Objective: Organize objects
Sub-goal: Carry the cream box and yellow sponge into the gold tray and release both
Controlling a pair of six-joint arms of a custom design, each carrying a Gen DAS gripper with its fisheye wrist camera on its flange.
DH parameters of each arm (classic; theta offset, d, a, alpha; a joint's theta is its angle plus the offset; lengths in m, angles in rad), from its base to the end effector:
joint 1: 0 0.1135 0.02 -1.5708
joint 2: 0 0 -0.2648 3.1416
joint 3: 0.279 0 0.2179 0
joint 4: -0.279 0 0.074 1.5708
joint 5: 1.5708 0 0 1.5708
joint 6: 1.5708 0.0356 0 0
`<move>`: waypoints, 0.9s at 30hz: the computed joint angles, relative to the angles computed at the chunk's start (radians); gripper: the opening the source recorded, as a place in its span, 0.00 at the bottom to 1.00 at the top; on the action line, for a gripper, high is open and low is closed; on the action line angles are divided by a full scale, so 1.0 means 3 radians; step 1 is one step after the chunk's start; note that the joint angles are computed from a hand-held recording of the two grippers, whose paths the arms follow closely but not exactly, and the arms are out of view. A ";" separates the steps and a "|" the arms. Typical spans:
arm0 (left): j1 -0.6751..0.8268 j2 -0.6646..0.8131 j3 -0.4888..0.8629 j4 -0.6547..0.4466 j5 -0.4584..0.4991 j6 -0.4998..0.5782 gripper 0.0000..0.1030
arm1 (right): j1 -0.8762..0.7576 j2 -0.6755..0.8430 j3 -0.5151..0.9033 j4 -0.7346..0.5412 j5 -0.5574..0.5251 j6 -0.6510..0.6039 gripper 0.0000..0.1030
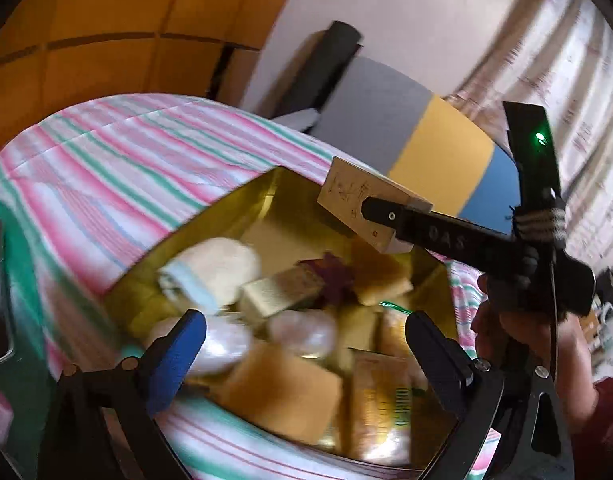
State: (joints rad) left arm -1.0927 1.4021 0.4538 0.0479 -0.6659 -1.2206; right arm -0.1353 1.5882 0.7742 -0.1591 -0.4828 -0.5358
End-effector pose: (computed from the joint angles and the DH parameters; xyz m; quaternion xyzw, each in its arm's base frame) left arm 0.1161 -0.1762 0.1594 -0.1643 0.8838 -0.1604 0.4077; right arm 0.2712 -0.0202 0.1799 -0.2536 0.8954 0.1216 0.3452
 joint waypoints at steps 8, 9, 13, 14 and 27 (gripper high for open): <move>-0.0023 -0.0343 -0.0214 -0.0505 -0.0116 -0.0606 0.98 | 0.0547 0.0457 0.0302 0.0070 0.0536 0.0849 0.49; -0.0067 -0.0393 -0.0214 -0.0619 -0.0153 -0.0708 0.98 | 0.0618 0.0486 0.0312 0.0108 0.0619 0.0909 0.49; 0.0001 -0.0569 -0.0271 -0.0833 -0.0203 -0.0903 0.98 | 0.0751 0.0604 0.0351 0.0156 0.0780 0.1188 0.50; 0.0011 -0.0628 -0.0304 -0.0853 -0.0213 -0.0941 0.98 | 0.0775 0.0660 0.0386 0.0124 0.0781 0.1254 0.50; -0.0072 -0.0691 -0.0280 -0.0983 -0.0324 -0.1074 1.00 | 0.0198 0.0230 0.0018 -0.0351 -0.0288 0.0844 0.54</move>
